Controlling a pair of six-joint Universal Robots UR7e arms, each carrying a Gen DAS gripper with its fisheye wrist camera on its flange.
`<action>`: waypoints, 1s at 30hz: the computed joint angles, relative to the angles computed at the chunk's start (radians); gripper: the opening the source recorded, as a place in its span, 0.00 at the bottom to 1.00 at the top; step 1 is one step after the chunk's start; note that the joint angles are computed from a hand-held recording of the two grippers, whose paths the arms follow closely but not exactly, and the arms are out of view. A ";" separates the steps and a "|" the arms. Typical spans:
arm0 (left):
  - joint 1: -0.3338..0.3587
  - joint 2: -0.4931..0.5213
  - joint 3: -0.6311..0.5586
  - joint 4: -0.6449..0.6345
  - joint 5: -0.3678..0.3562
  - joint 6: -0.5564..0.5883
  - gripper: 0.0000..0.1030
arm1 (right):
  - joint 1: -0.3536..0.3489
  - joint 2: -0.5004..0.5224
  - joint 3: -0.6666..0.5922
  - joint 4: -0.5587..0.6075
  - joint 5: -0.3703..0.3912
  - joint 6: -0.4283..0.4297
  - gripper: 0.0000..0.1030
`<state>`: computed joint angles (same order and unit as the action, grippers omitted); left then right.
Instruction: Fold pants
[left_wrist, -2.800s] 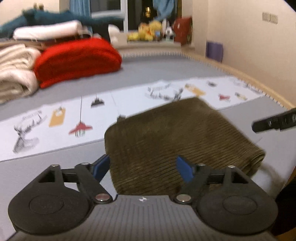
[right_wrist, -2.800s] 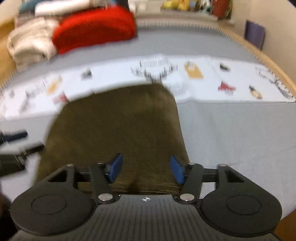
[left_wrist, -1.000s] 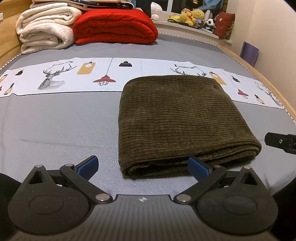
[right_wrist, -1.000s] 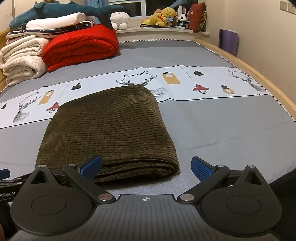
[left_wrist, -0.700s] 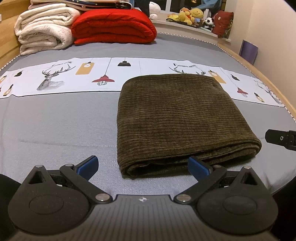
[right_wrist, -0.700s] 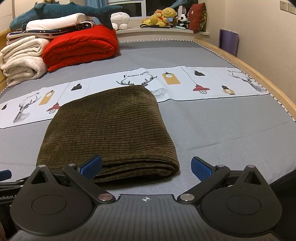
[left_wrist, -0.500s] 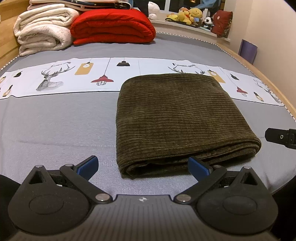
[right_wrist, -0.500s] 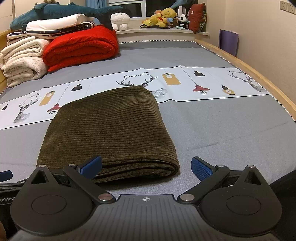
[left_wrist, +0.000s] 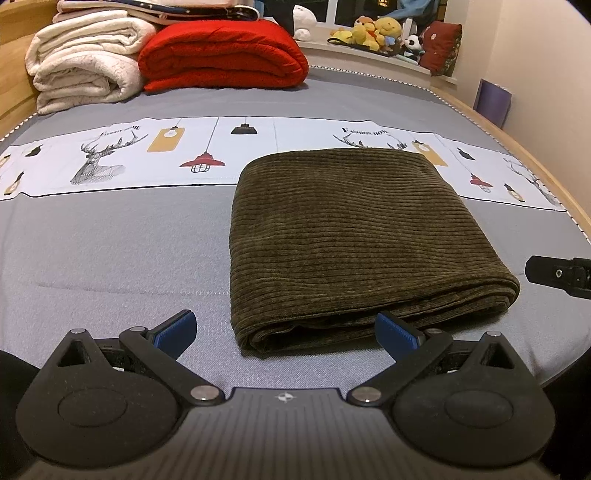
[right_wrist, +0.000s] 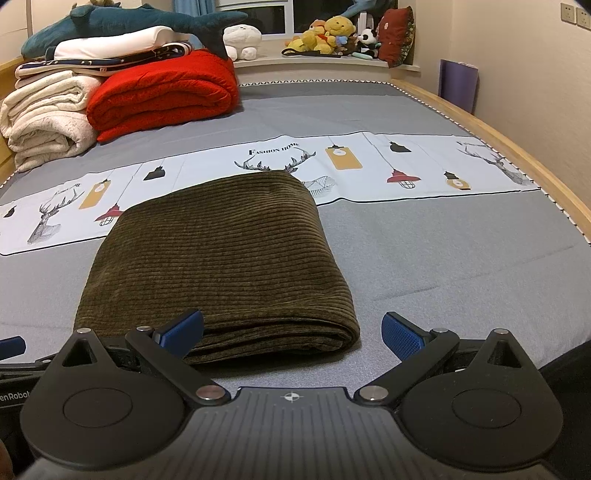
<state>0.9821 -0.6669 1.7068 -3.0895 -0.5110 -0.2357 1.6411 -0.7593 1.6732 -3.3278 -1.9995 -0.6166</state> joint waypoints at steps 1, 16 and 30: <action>-0.001 0.001 0.000 0.000 0.000 0.001 1.00 | 0.000 0.000 0.000 0.000 -0.001 0.000 0.99; -0.001 0.002 0.003 -0.020 -0.006 0.027 1.00 | 0.000 0.000 0.000 0.003 0.000 0.001 0.99; -0.002 0.003 0.003 -0.021 -0.005 0.027 1.00 | 0.001 0.001 0.000 0.003 -0.002 0.002 0.99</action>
